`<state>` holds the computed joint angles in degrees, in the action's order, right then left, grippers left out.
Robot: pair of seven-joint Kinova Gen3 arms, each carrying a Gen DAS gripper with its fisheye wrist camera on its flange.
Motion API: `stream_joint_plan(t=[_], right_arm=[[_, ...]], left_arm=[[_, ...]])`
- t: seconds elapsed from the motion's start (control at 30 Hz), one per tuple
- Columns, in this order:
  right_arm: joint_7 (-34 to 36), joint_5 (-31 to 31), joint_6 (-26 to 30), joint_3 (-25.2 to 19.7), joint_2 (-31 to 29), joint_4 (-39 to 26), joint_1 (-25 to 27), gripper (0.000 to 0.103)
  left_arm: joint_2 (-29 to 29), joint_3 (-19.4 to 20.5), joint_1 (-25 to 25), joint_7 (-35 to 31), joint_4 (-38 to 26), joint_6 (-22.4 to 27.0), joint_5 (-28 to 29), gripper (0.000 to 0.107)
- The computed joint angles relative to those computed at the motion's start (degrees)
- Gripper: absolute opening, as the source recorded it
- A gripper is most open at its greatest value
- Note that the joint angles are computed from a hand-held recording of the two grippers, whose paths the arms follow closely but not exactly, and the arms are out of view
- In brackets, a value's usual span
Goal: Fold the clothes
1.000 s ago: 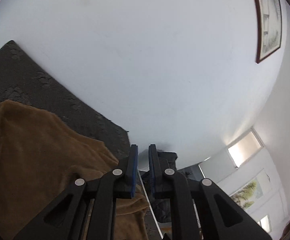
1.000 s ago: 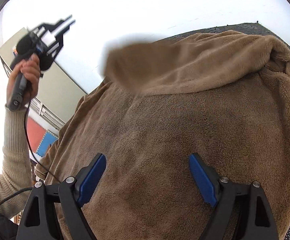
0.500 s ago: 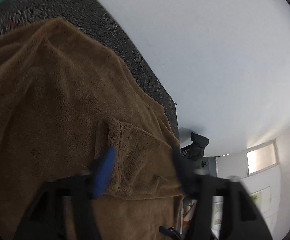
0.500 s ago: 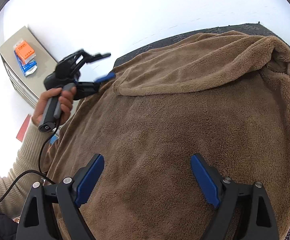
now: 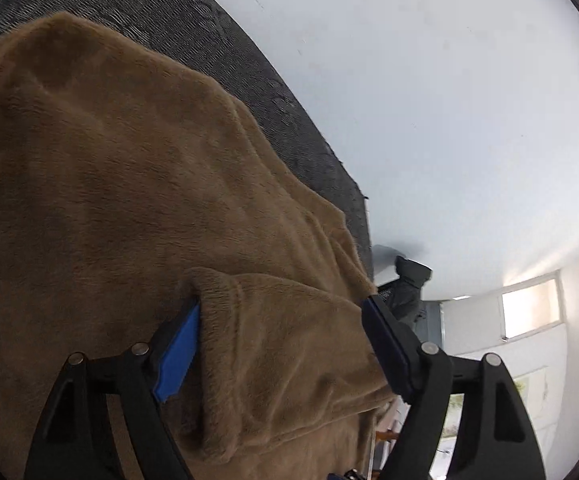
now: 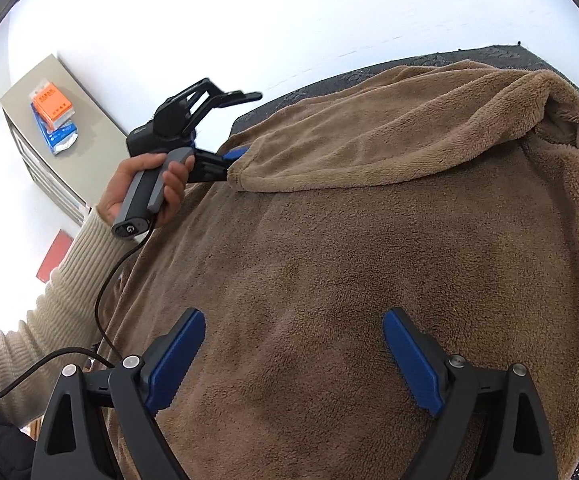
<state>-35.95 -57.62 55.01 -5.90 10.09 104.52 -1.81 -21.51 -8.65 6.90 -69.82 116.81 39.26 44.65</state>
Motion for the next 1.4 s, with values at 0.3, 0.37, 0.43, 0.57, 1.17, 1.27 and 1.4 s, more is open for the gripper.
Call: stream_joint_plan(t=[0.3, 0.37, 0.43, 0.57, 1.17, 1.27, 1.4], right_arm=[[-0.07, -0.13, -0.59, -0.19, -0.06, 0.3, -0.37, 0.093], [0.17, -0.27, -0.48, -0.14, -0.05, 0.41, -0.26, 0.093], [0.33, -0.3, -0.23, -0.03, -0.03, 0.4, -0.08, 0.093], [0.4, -0.33, -0.23, -0.01, -0.01, 0.43, -0.08, 0.093], [0.96, -2.2, -0.46, 0.36, -0.11, 1.38, 0.66, 0.093], [1.1, -2.41, -0.07, 0.48, 0.04, 1.29, 0.92, 0.093], [-1.3, -3.21, 1.16, 1.27, 0.2, 0.59, 2.01, 0.093]], left_arm=[[2.01, 5.83, -3.55, 9.11, -2.81, 2.47, -9.46, 0.007], [-0.29, 6.59, -4.14, 11.48, -2.42, 0.88, -11.28, 0.007], [-3.41, 7.19, -4.79, 14.1, -2.51, -0.4, -13.34, 0.007], [-10.2, 10.44, -7.72, 20.93, -6.22, 1.33, -21.03, 0.007], [-22.45, 6.49, -8.41, 32.9, -0.25, 14.59, -27.3, 0.016], [-23.09, 7.19, -10.43, 34.35, -2.5, 18.4, -29.28, 0.042], [-21.96, 9.71, -13.0, 35.65, -6.58, 22.6, -32.39, 0.078]])
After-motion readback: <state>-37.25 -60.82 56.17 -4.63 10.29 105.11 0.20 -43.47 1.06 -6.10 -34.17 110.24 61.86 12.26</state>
